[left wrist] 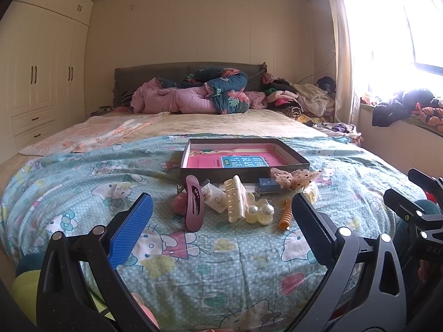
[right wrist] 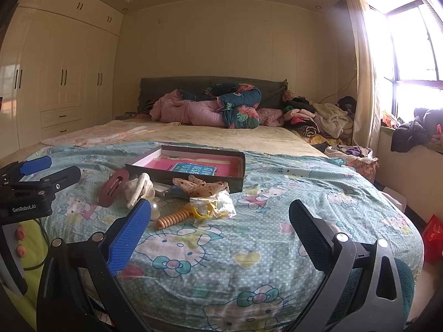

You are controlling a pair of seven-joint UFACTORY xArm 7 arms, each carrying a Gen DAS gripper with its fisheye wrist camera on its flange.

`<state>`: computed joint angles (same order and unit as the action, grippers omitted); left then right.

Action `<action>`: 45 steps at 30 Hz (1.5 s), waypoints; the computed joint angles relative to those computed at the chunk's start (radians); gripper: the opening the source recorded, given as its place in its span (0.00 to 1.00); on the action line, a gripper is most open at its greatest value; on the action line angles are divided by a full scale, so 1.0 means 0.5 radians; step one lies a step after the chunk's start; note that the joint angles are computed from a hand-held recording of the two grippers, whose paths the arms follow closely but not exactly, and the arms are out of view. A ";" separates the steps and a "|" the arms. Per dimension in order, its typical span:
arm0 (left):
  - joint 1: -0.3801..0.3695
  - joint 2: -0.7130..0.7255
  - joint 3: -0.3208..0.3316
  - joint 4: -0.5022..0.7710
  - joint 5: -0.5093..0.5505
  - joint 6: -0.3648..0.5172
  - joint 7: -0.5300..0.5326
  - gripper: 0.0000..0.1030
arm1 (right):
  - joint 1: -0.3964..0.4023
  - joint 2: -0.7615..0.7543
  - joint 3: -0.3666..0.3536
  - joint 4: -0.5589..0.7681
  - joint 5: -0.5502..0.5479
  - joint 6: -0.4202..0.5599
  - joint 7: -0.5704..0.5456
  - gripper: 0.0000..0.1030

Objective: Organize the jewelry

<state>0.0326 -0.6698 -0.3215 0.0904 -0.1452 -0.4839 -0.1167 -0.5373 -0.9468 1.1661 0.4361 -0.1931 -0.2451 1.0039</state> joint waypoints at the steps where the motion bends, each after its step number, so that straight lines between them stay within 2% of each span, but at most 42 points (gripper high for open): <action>1: -0.003 0.001 0.007 0.000 0.004 0.000 0.003 0.89 | -0.001 0.001 0.001 0.001 0.000 0.000 0.001 0.94; 32: 0.011 -0.015 -0.016 0.009 -0.006 0.019 -0.001 0.89 | -0.002 -0.004 0.004 0.001 -0.003 -0.002 0.007 0.94; 38: -0.012 0.002 0.042 0.033 0.025 0.066 -0.002 0.89 | 0.001 0.032 0.006 0.020 -0.013 0.016 -0.004 0.94; 43: -0.035 0.083 0.125 0.097 0.064 0.149 -0.016 0.89 | -0.138 0.185 0.096 0.128 -0.049 -0.012 -0.047 0.94; 45: 0.010 0.130 0.101 0.133 0.051 0.177 -0.024 0.89 | -0.186 0.239 0.119 0.162 -0.057 -0.025 -0.073 0.94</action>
<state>0.0374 -0.6047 -0.2711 0.1568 -0.1199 -0.3956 -0.1284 -0.6302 -0.8272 1.2259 0.5173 -0.2217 -0.2575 0.9675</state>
